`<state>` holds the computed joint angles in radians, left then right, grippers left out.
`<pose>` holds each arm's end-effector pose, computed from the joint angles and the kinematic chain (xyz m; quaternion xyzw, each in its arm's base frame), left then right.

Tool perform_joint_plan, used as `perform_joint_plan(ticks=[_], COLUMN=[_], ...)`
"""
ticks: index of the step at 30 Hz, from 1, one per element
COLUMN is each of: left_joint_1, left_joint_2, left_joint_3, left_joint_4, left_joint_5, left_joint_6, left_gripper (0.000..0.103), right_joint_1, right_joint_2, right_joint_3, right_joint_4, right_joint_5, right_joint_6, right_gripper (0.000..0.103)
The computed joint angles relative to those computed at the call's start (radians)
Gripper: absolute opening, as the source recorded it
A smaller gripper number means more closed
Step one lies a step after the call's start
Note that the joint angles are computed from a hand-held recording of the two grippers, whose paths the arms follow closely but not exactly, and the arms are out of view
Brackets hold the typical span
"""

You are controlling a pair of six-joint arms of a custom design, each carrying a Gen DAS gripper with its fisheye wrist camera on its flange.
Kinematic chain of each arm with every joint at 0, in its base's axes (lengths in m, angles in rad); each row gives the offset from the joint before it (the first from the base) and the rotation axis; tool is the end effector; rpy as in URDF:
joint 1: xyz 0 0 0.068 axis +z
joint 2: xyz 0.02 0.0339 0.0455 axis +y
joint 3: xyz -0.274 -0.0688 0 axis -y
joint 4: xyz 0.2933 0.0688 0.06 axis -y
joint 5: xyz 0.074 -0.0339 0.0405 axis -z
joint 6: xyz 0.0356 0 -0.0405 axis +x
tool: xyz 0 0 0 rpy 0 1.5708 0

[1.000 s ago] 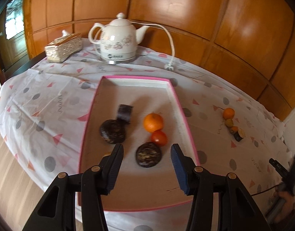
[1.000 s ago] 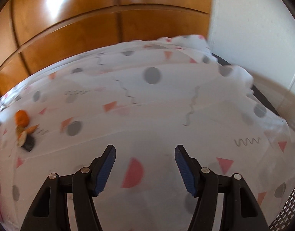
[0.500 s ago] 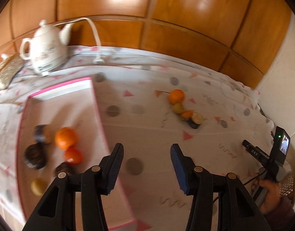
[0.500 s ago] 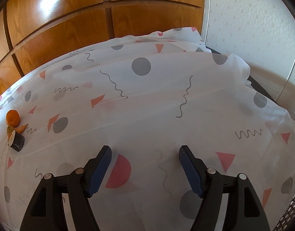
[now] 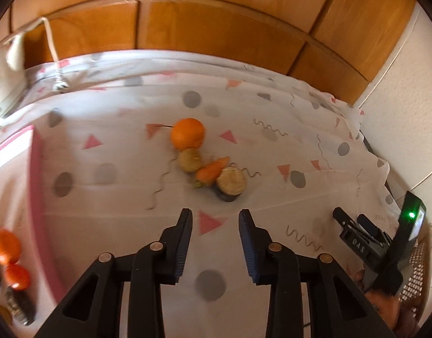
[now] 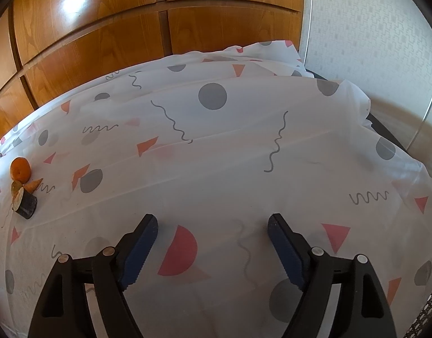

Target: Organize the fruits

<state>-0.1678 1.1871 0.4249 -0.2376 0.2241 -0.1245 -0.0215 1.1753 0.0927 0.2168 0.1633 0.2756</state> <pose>0.2252 -0.0462 0.1170 0.0521 0.9526 -0.1469 0.2613 0.1755 -0.0096 0.0523 0.1663 0.9209 -0.0323 0.3510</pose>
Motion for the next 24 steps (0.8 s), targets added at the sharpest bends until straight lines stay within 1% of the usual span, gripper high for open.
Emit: perform_joint_plan(ticks=[2,7,10,13,16,19,22,24], left_joint_1=[-0.037,-0.086,-0.112,-0.117,-0.120,-0.102,-0.081,-0.064], left_joint_2=[0.087,0.242,0.323,0.380,0.384,0.350,0.267,0.187], left_joint_3=[0.034,0.101,0.144,0.171,0.162,0.130,0.069,0.014], left_joint_4=[0.038,0.106,0.130,0.151,0.180,0.180,0.164,0.142], left_joint_5=[-0.006,-0.024,-0.050,-0.056,-0.071,-0.065,-0.064,-0.072], left_joint_6=[-0.030,-0.107,-0.142,-0.169,-0.165,-0.127,-0.084,-0.050], left_gripper=[0.034,0.035,0.035,0.035,0.033,0.033,0.033,0.033], right_joint_1=[0.000,0.003,0.010,0.009,0.007,0.008,0.007,0.008], right_joint_2=[0.001,0.002,0.009,0.014,0.020,0.025,0.029,0.031], right_joint_3=[0.000,-0.001,0.001,0.001,0.001,0.003,0.004,0.004], right_joint_4=[0.001,0.004,0.009,0.017,0.023,0.026,0.029,0.030], right_joint_5=[0.000,-0.001,0.006,0.004,0.003,0.005,0.004,0.005], right_joint_6=[0.000,-0.001,0.000,-0.002,-0.005,-0.006,-0.007,-0.007], right_gripper=[0.083,0.085,0.086,0.086,0.086,0.086,0.086,0.086])
